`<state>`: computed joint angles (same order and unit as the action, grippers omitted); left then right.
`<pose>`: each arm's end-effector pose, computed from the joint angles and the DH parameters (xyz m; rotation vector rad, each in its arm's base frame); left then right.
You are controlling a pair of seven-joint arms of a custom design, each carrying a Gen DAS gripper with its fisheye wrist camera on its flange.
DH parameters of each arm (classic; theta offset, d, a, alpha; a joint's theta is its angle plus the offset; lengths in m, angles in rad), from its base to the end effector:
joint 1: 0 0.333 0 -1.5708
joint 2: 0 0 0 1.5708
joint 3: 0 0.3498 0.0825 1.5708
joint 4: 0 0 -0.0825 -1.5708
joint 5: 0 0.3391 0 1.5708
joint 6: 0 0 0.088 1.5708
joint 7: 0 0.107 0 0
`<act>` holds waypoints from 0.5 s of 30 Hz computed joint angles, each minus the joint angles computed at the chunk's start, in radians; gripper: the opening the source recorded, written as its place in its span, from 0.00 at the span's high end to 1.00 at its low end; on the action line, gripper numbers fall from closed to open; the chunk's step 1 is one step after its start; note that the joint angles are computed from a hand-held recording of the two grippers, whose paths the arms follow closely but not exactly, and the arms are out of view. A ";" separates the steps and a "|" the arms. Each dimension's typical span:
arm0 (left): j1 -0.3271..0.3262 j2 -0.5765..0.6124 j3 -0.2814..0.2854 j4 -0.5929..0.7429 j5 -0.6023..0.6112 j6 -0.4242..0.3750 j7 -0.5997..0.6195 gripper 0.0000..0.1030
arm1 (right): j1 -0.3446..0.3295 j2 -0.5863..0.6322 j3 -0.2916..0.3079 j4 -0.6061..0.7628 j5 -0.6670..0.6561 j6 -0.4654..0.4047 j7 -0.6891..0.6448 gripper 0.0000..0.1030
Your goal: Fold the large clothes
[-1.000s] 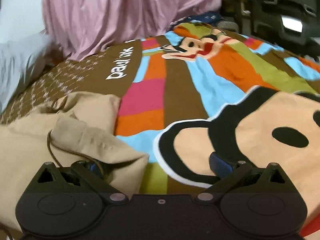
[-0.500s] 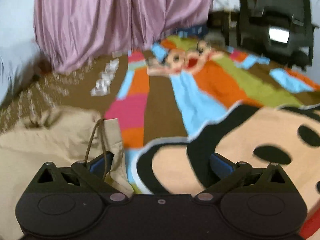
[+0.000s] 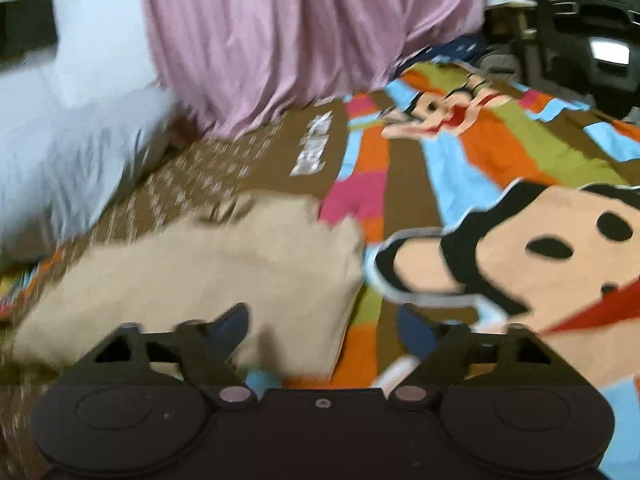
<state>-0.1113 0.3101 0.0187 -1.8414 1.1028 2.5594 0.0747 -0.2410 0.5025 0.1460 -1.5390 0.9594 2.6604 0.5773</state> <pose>0.6288 -0.0728 0.4538 -2.0485 1.1263 -0.4486 0.6998 -0.1128 0.4739 -1.6897 1.4996 -0.4312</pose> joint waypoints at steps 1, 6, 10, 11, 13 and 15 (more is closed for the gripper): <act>0.003 0.008 -0.006 0.007 -0.022 -0.012 0.029 0.28 | 0.015 0.000 -0.018 -0.002 -0.046 -0.015 0.016 0.46; -0.009 0.050 -0.014 0.057 -0.114 -0.081 0.146 0.63 | 0.021 0.028 -0.018 0.025 -0.097 -0.053 0.105 0.83; -0.040 0.082 -0.002 0.099 -0.122 -0.154 0.196 0.64 | -0.023 -0.005 0.098 -0.046 0.049 0.163 -0.186 0.92; -0.043 0.086 -0.001 0.105 -0.122 -0.161 0.206 0.66 | -0.044 -0.015 0.145 -0.059 0.131 0.222 -0.316 0.93; -0.052 0.094 0.003 0.114 -0.115 -0.176 0.220 0.66 | -0.028 -0.022 0.170 -0.078 0.197 0.329 -0.473 0.93; -0.059 0.100 0.006 0.122 -0.112 -0.190 0.228 0.66 | 0.059 -0.009 0.065 -0.081 0.076 0.332 -0.361 0.93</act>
<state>-0.1699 0.4105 0.0246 -1.7191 0.9911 2.3697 0.3022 -0.1816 0.4940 0.2112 -1.6196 1.0355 2.9928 0.2163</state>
